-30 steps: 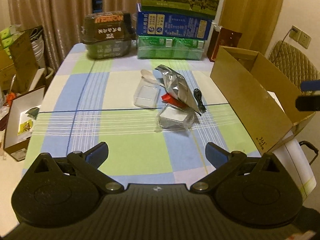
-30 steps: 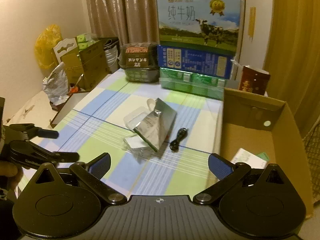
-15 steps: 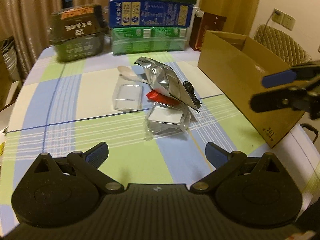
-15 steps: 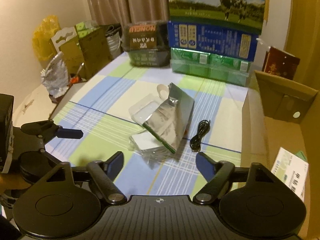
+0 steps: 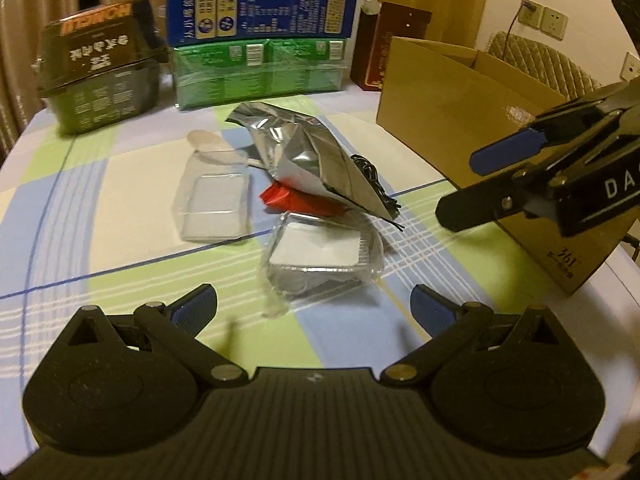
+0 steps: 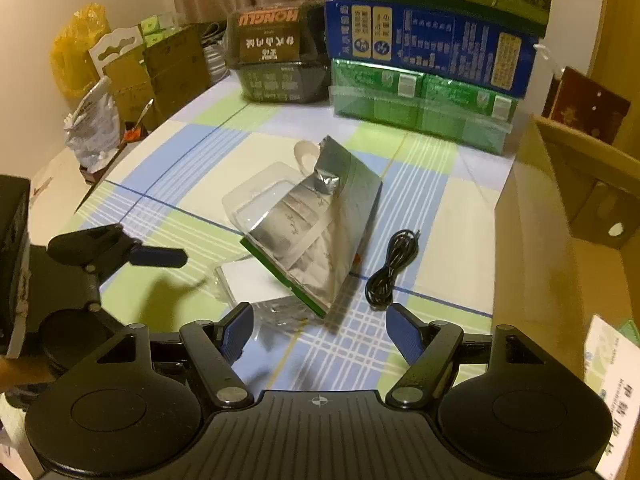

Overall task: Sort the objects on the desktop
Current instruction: 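Grasp the silver foil bag with the right gripper while the left gripper grasps the clear plastic tray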

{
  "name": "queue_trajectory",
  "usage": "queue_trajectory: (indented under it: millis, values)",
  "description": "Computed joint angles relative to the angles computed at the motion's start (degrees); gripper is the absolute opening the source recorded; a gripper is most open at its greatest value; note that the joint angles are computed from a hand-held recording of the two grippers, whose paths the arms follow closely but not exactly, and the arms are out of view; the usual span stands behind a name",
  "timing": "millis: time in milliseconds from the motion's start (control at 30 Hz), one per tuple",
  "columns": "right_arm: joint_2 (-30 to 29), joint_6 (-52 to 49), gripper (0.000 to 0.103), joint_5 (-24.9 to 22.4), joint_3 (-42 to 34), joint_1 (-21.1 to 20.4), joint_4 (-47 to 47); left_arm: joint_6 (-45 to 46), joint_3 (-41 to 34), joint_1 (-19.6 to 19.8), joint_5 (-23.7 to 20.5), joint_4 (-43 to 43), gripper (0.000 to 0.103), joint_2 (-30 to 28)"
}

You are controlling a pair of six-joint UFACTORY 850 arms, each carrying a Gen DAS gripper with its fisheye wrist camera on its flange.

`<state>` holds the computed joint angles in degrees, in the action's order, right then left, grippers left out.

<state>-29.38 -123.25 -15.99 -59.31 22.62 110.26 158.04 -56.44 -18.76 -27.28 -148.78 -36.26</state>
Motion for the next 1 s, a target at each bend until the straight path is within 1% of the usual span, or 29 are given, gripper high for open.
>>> queue_trajectory:
  millis: [267, 367, 433, 500, 533, 567, 633, 700, 800, 867, 933, 1000]
  values:
    - [-2.3, -0.6, 0.072, -0.1, -2.0, 0.0, 1.9, -0.8, -4.6, 0.1, -1.3, 2.7, 0.101, -4.2]
    - [-2.7, -0.5, 0.072, 0.1, -2.6, 0.0, 1.8, -0.4, -6.2, 0.0, -1.4, 4.1, 0.098, -5.4]
    - [-3.0, -0.6, 0.072, 0.6, -3.0, 0.0, 1.7, -1.6, -7.5, 0.1, -1.2, 5.7, 0.094, -6.4]
    - [-3.3, -0.3, 0.072, 0.9, -3.5, 0.0, 1.4, -4.0, -8.7, 0.3, -1.4, 7.8, 0.092, -7.4]
    - [-3.5, -0.2, 0.072, 1.0, -3.7, 0.1, 1.4, -5.3, -9.2, 0.4, -1.6, 9.2, 0.089, -7.8]
    - [-3.7, -0.3, 0.072, 1.0, -4.0, 0.2, 1.4, -6.3, -9.7, 0.5, -1.6, 10.3, 0.082, -8.2]
    - [-4.2, 1.5, 0.072, 0.7, -4.7, 0.2, -0.2, -8.0, -10.4, 0.4, -0.9, 12.1, 0.072, -8.6]
    - [-4.8, 4.4, 0.072, 0.1, -5.6, 0.3, -2.3, -7.2, -10.0, 0.4, -0.6, 11.5, 0.067, -8.3]
    - [-5.8, 9.1, 0.072, -0.8, -7.0, 0.4, -5.5, -4.6, -8.4, 0.4, 1.8, 9.4, 0.065, -6.6]
    - [-6.4, 11.5, 0.073, -1.6, -7.9, 0.4, -7.1, 1.3, -6.1, 0.6, 3.0, 4.2, 0.065, -4.8]
    - [-7.1, 12.9, 0.075, -2.1, -8.8, 0.5, -7.4, 6.1, -4.1, 1.1, 3.3, -1.0, 0.065, -3.5]
    - [-7.9, 14.4, 0.078, -2.4, -10.2, 0.7, -7.7, 7.6, -2.7, 1.8, 3.2, -4.8, 0.065, -2.5]
